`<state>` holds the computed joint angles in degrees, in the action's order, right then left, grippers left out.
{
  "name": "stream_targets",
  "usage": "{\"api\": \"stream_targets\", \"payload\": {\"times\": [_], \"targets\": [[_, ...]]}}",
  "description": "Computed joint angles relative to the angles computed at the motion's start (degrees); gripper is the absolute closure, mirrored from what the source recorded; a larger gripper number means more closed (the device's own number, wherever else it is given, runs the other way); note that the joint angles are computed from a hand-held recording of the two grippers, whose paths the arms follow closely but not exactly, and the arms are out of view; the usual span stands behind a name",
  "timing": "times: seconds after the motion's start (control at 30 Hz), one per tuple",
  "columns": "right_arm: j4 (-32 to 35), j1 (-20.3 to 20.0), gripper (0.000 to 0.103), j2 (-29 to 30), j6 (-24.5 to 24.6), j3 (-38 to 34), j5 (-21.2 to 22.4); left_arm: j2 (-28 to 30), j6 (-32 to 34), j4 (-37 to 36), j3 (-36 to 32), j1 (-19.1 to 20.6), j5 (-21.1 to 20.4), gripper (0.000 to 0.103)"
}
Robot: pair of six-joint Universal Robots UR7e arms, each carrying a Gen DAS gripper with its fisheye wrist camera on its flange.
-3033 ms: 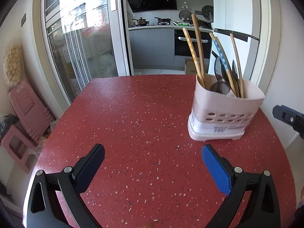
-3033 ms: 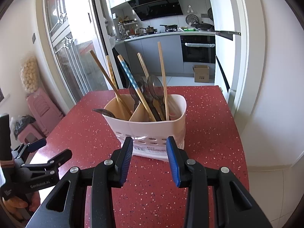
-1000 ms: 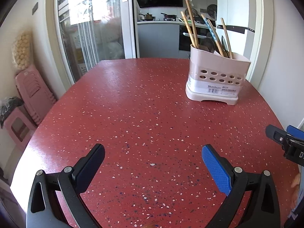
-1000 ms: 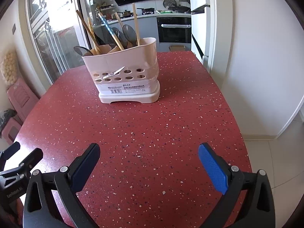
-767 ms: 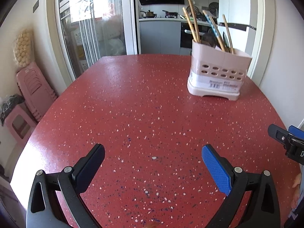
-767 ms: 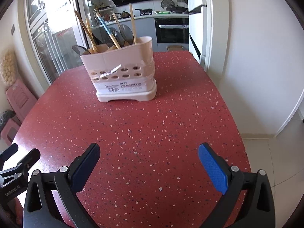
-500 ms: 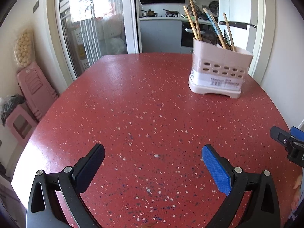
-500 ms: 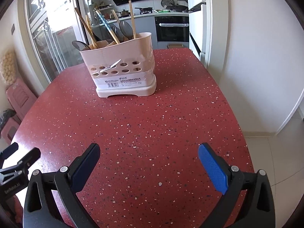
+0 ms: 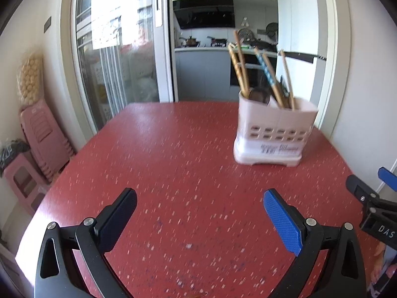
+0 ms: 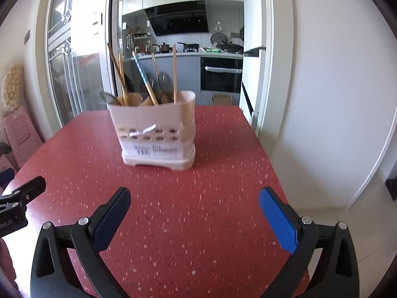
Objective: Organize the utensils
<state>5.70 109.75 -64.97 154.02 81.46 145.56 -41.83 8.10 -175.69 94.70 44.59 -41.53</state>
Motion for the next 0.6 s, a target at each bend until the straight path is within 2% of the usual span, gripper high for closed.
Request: {"api": "stream_targets", "payload": {"times": [0.17, 0.37, 0.47, 0.6], "targets": [[0.9, -0.2, 0.0, 0.7, 0.0, -3.2, -1.0, 1.9, 2.3, -1.4, -3.8, -0.3, -0.8, 0.0], [0.8, -0.3, 0.0, 1.9, -2.9, -6.7, -2.3, 5.0, 5.0, -1.5, -8.8, -0.2, -0.2, 0.0], [0.7, -0.4, 0.0, 2.1, -3.6, -7.2, -2.5, 7.2, 6.1, 0.4, -12.8, 0.5, -0.6, 0.0], [2.8, -0.8, 0.0, 2.6, -2.2, -8.3, -2.5, 10.2, 5.5, 4.7, -19.2, 1.8, -2.8, 0.0]]}}
